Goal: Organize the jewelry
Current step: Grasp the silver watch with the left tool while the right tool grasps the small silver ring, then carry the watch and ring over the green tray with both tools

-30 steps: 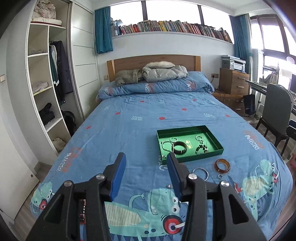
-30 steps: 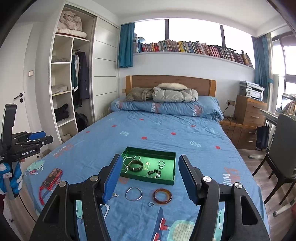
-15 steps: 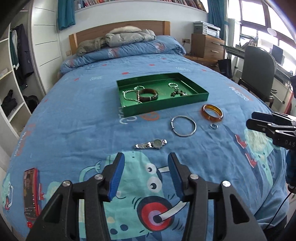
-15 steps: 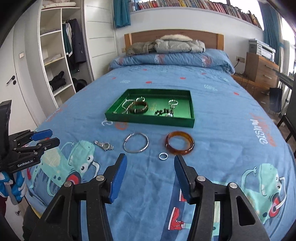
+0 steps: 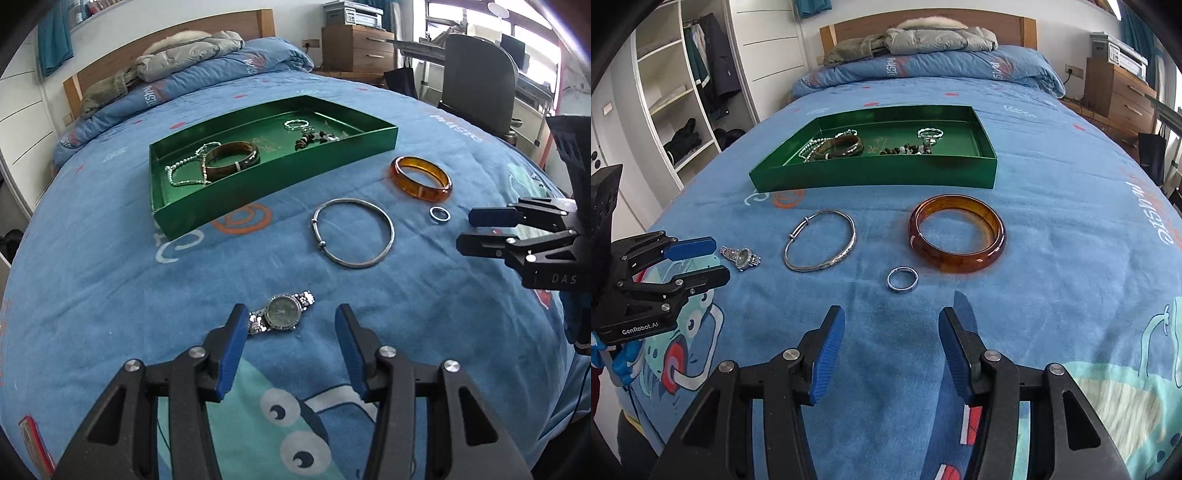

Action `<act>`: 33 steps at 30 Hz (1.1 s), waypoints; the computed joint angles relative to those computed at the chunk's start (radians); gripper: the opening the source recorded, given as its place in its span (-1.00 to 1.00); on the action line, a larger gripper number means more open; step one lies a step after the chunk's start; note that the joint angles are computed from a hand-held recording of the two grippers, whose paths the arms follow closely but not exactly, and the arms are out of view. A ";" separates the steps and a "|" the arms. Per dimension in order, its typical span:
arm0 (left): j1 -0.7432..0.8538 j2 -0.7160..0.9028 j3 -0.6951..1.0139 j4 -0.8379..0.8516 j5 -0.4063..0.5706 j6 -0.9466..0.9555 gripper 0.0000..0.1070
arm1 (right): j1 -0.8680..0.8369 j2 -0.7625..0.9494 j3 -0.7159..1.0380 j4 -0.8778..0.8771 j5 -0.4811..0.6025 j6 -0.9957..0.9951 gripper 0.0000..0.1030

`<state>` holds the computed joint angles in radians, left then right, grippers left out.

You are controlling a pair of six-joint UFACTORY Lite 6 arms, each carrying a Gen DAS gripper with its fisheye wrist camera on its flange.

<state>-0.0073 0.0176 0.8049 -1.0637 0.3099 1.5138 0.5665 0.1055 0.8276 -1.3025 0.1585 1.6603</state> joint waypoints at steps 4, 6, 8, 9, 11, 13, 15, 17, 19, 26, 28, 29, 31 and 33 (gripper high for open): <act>-0.017 0.094 0.048 -0.043 -0.043 0.082 -0.13 | -0.012 0.030 0.015 -0.094 -0.003 0.096 0.01; -0.009 0.110 0.051 -0.110 -0.038 0.157 -0.13 | -0.011 0.043 0.025 -0.138 0.007 0.138 -0.04; -0.005 0.106 0.043 -0.143 -0.035 0.188 -0.15 | -0.013 0.057 0.035 -0.200 0.008 0.200 -0.10; -0.007 0.102 0.033 -0.175 -0.039 0.221 -0.19 | -0.013 0.067 0.041 -0.228 0.010 0.229 -0.12; -0.007 0.091 0.015 -0.201 -0.033 0.249 -0.34 | -0.008 0.094 0.065 -0.244 0.017 0.247 -0.18; -0.011 0.079 -0.001 -0.210 -0.032 0.252 -0.47 | 0.001 0.115 0.086 -0.252 0.028 0.250 -0.27; -0.018 0.071 -0.013 -0.238 -0.037 0.268 -0.57 | 0.018 0.141 0.113 -0.206 0.055 0.194 -0.41; -0.019 0.065 -0.022 -0.273 -0.042 0.280 -0.57 | 0.029 0.157 0.130 -0.165 0.076 0.146 -0.60; -0.014 0.063 -0.026 -0.291 -0.036 0.273 -0.58 | 0.035 0.159 0.133 -0.163 0.085 0.144 -0.60; 0.001 0.038 -0.061 -0.423 -0.019 0.341 -0.59 | 0.052 0.163 0.138 -0.135 0.113 0.108 -0.60; 0.010 0.035 -0.065 -0.430 -0.005 0.334 -0.59 | 0.056 0.160 0.137 -0.120 0.117 0.094 -0.60; 0.014 0.031 -0.067 -0.430 0.000 0.329 -0.59 | 0.057 0.157 0.136 -0.113 0.118 0.088 -0.60; 0.027 0.019 -0.073 -0.424 0.019 0.317 -0.59 | 0.060 0.153 0.133 -0.108 0.120 0.089 -0.60; 0.040 -0.001 -0.086 -0.410 0.042 0.299 -0.59 | 0.071 0.146 0.128 -0.097 0.126 0.087 -0.61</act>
